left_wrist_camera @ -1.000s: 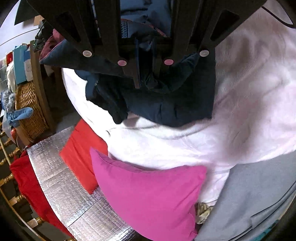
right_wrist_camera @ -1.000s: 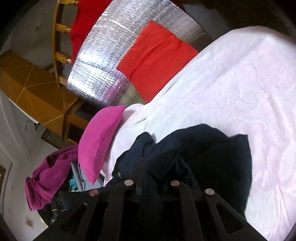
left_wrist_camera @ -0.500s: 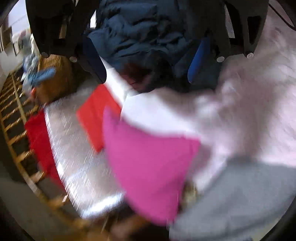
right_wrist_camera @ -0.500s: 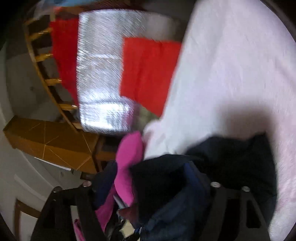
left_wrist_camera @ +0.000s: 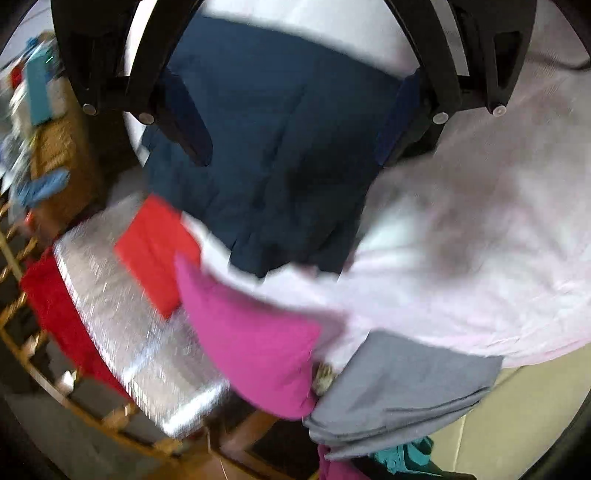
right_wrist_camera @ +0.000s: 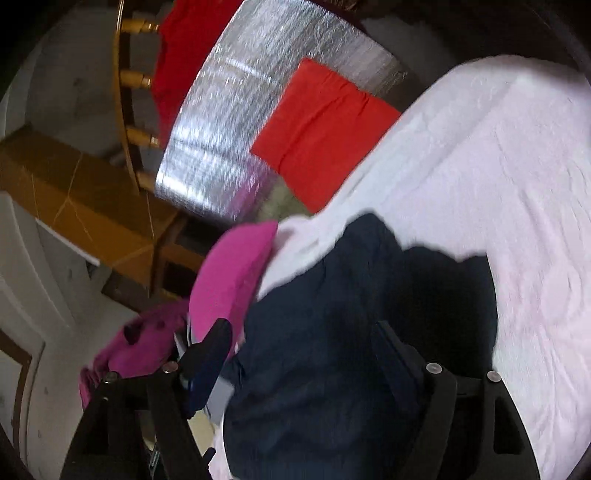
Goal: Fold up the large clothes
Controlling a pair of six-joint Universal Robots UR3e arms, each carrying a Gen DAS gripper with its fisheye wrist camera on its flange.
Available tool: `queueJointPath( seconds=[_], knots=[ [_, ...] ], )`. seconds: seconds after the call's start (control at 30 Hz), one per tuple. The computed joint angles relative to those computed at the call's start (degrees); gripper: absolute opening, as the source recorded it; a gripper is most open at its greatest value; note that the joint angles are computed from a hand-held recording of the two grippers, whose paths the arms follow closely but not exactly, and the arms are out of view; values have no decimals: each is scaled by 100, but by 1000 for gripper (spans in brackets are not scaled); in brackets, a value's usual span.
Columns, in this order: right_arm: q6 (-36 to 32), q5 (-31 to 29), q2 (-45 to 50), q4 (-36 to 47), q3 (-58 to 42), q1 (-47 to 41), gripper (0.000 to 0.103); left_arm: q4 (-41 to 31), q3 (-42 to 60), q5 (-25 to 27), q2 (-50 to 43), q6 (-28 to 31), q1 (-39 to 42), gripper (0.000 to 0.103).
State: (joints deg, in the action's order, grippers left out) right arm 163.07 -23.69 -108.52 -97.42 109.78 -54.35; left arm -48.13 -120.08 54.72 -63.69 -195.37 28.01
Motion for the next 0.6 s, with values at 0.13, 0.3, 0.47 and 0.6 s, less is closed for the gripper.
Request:
queueJointPath(
  seconds=[0.13,0.3,0.47,0.6],
  knots=[
    [-1541,-477,-814,2707,-67,-626,80,-1430,-550,-193,1000,284,595,90],
    [-2512,-1157,-1572,4792,556,-1662,80,-2152,-871,-290,1067,424,1202,90],
    [-1543,-1017,-1562,3150,1580,-1428,81,-1284,-1321,-663,981,125,1506,90],
    [-457,-660,-1340,1155,2363,-1105,80,141,-1494,-894,21,-372,1210,90]
  ],
)
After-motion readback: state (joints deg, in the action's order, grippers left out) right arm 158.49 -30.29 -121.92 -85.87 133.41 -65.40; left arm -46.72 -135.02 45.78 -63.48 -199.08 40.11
